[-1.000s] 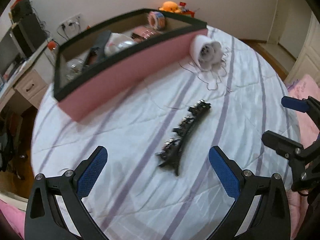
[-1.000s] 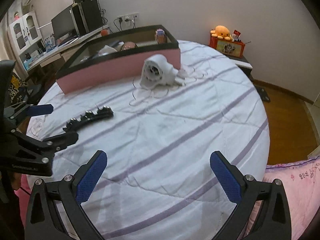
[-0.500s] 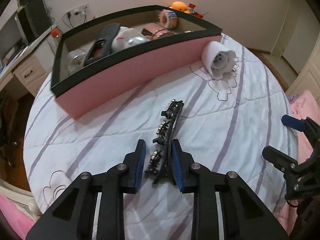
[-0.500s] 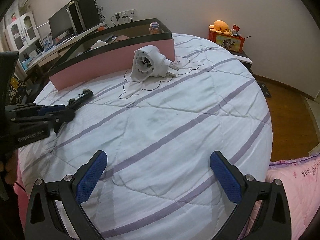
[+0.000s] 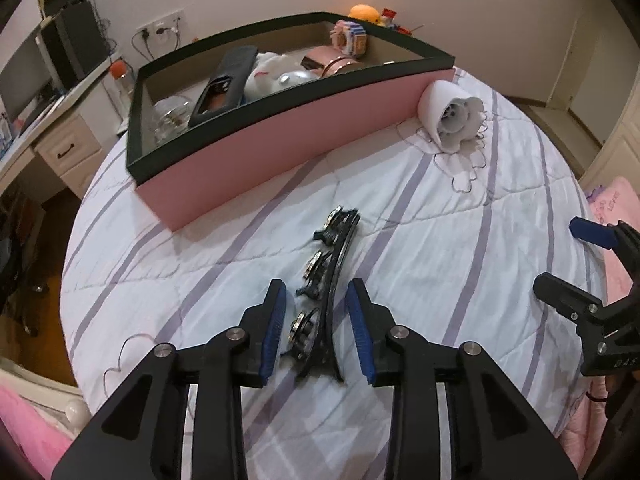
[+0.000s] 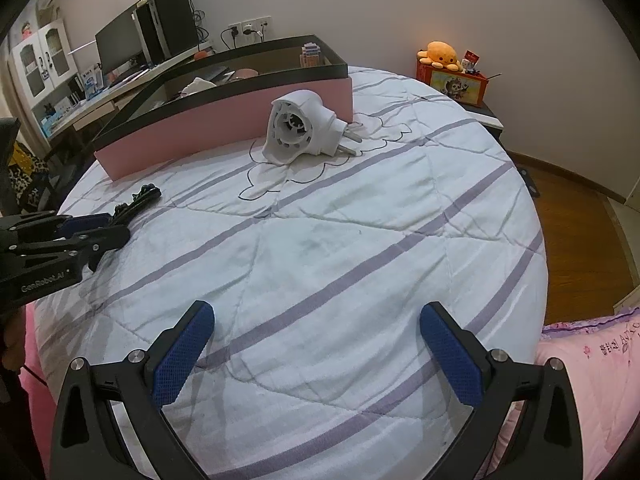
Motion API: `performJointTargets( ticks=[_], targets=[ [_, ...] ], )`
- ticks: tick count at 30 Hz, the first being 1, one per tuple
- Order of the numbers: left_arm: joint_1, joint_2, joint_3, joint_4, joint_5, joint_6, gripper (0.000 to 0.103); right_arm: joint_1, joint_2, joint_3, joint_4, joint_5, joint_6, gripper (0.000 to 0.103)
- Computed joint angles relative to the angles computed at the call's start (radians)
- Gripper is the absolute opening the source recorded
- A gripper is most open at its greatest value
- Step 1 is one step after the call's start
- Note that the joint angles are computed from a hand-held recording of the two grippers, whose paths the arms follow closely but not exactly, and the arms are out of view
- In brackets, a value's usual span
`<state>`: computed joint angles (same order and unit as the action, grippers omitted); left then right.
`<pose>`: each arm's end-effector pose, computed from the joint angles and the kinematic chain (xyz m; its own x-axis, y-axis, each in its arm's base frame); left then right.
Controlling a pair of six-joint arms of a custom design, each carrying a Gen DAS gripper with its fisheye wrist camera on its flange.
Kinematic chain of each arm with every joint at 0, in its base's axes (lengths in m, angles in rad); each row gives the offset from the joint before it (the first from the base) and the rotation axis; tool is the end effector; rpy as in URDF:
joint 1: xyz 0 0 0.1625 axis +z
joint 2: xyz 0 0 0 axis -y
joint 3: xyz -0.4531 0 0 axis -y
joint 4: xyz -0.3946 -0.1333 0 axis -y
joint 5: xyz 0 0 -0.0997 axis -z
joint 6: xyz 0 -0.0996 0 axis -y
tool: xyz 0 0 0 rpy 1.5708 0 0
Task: Organize rigid objects
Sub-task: 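Open the left tool off the hair clip while the right tool grasps the white plug adapter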
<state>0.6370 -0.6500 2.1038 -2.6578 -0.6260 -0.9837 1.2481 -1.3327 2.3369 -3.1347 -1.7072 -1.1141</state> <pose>-0.2577 -0.4569 -0.0454 -0.6884 -0.1056 -0.7176 0.3201 0.8436 -0.4311 -0.0309 -0.4700 0.2392 -0.6454 -0.5526 0.5273 -0.7042 0.6978 -0.1307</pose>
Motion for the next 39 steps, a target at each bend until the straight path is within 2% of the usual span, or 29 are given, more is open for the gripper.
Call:
performJointTargets(
  ticks=[2,4,8,14,18,22,28,37,38,39],
  targets=[
    [0.005,0.013,0.003,-0.06,0.005,0.047,0.031,-0.001,0.0,-0.002,0.002,0.005,0.005,0.103],
    [0.006,0.026,0.006,-0.104,0.017,0.082,0.022,0.002,0.003,-0.006,-0.001,0.005,0.009,0.103],
    [0.012,0.024,0.016,-0.156,0.013,0.114,0.02,0.011,0.02,-0.02,-0.014,0.004,0.021,0.103],
    [0.018,0.013,0.033,-0.182,0.017,0.099,0.019,0.047,0.078,-0.066,-0.048,-0.01,0.066,0.103],
    [0.025,0.018,0.046,-0.246,0.008,0.147,0.019,0.088,0.133,-0.112,-0.065,-0.024,0.095,0.103],
    [0.029,0.02,0.053,-0.286,0.003,0.175,0.02,0.129,0.191,-0.146,-0.104,-0.029,0.075,0.103],
    [0.027,0.024,0.054,-0.291,0.009,0.202,0.02,0.164,0.258,-0.22,-0.076,-0.043,0.07,0.103],
    [0.026,0.024,0.049,-0.276,0.011,0.208,0.02,0.147,0.268,-0.284,0.07,-0.006,0.088,0.102],
    [0.026,0.025,0.048,-0.273,0.012,0.208,0.021,0.143,0.263,-0.286,0.087,0.002,0.093,0.1],
    [0.025,0.025,0.048,-0.27,0.013,0.206,0.021,0.142,0.262,-0.288,0.094,0.005,0.098,0.091]
  ],
)
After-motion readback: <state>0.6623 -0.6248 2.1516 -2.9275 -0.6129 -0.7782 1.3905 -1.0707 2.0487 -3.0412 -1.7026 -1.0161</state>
